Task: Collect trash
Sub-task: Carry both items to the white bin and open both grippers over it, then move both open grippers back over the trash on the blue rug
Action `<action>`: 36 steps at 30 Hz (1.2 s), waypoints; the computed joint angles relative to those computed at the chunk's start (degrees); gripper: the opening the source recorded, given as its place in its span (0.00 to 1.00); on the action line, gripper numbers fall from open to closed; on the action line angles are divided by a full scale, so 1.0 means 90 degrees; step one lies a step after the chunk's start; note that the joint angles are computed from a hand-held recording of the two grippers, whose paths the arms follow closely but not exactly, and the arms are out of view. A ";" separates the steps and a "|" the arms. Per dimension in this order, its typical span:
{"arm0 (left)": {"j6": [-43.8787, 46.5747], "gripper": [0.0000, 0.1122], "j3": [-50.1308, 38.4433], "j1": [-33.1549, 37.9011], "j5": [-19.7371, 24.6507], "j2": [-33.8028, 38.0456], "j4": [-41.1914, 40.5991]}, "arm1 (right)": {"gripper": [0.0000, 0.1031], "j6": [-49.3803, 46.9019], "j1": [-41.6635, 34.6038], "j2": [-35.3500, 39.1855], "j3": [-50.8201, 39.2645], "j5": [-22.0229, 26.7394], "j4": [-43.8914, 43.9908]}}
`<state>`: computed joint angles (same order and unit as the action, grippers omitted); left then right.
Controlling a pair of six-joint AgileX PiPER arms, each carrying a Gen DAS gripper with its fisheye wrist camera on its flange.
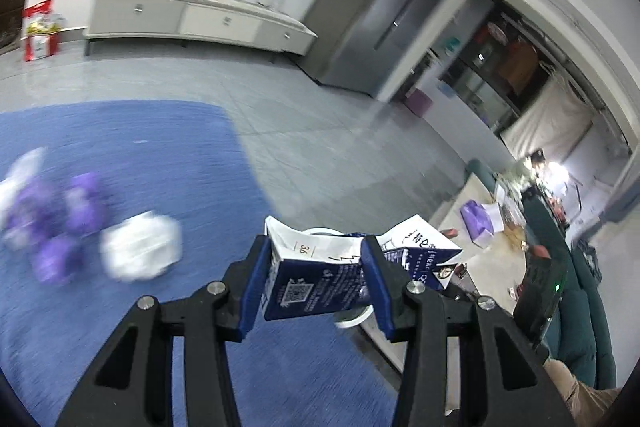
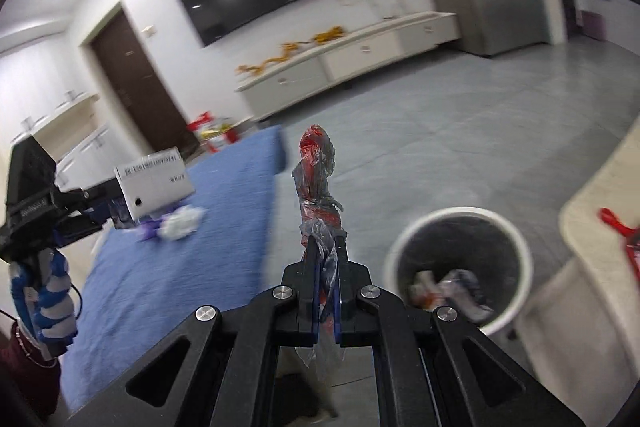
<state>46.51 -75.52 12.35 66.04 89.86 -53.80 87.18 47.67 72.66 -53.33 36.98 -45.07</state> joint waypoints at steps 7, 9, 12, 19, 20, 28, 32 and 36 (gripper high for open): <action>-0.1569 0.39 -0.1155 -0.2414 -0.1432 0.1214 0.0987 | 0.07 -0.0617 -0.1558 0.0138 0.0690 -0.0890 0.0572; -0.2027 0.39 -0.1560 -0.2813 -0.1578 0.1661 0.1230 | 0.08 -0.0750 -0.1875 0.0368 0.0737 -0.1147 0.0668; -0.2587 0.39 -0.2021 -0.3248 -0.1725 0.2196 0.1504 | 0.08 -0.0821 -0.2252 0.0687 0.0824 -0.1509 0.0685; -0.3133 0.46 -0.3015 -0.3762 -0.1442 0.3258 0.1764 | 0.47 -0.0328 -0.2536 0.1249 0.0891 -0.1562 0.0191; -0.3103 0.49 -0.2998 -0.3757 -0.1462 0.3266 0.1712 | 0.47 -0.0127 -0.2503 0.1144 0.1005 -0.1567 0.0055; -0.2459 0.51 -0.1665 -0.3491 -0.1951 0.2171 0.1568 | 0.47 0.0618 -0.1918 0.0529 0.1261 -0.0780 -0.0243; -0.2148 0.51 -0.0638 -0.3338 -0.2534 0.1147 0.1672 | 0.47 0.0873 -0.1241 0.0205 0.1118 -0.0191 -0.0354; -0.1594 0.51 0.0460 -0.2870 -0.2814 -0.0042 0.1545 | 0.47 0.0879 -0.0449 0.0064 0.0664 0.0581 -0.0437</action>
<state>32.16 -71.38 -13.48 40.72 89.49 -39.89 95.09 43.63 73.23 -47.35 42.21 -49.00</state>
